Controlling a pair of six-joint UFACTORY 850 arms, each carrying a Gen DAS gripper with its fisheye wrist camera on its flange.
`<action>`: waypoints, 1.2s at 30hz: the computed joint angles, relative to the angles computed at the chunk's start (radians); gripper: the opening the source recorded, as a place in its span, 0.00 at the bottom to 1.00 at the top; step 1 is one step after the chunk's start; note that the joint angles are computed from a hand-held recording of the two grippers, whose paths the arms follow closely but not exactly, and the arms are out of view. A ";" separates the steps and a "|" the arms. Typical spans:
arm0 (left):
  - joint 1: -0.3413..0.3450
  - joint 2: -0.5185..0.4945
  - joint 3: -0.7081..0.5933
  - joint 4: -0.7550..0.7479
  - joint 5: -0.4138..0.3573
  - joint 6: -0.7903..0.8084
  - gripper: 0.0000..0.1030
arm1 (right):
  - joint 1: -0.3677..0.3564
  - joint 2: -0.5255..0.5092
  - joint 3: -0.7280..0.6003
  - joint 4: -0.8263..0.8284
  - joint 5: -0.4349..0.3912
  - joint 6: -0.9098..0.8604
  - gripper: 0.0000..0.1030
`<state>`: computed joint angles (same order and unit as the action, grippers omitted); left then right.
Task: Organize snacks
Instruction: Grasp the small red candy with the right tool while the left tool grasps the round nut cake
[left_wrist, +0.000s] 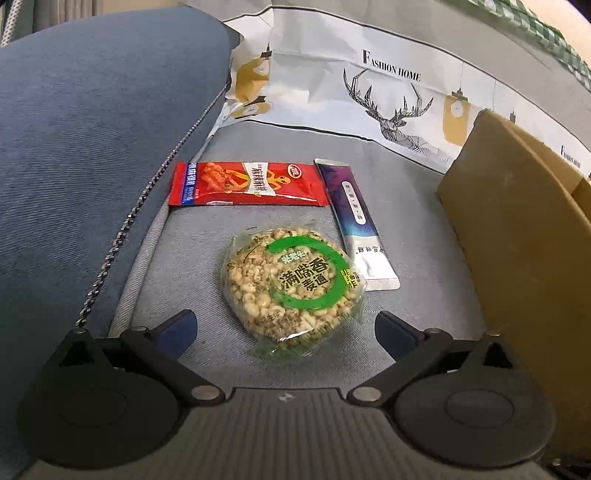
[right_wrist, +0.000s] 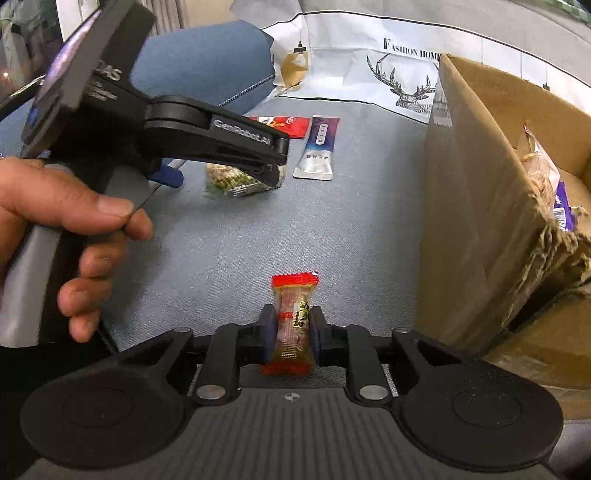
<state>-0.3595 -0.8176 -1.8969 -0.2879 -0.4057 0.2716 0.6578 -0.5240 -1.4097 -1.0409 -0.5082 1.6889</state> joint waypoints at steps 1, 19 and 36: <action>-0.002 -0.007 -0.009 0.008 -0.003 -0.006 0.99 | -0.001 0.000 -0.003 0.014 -0.005 -0.019 0.27; -0.017 -0.010 0.011 0.177 0.104 -0.181 0.80 | 0.012 -0.004 -0.014 0.048 -0.043 -0.139 0.20; 0.034 0.102 0.072 -0.085 -0.304 0.333 0.78 | 0.000 0.032 0.037 -0.024 0.015 0.033 0.18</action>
<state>-0.3252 -0.7153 -1.8251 -0.3727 -0.7099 0.6048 0.6578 -0.4920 -1.3728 -1.0648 -0.4931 1.7218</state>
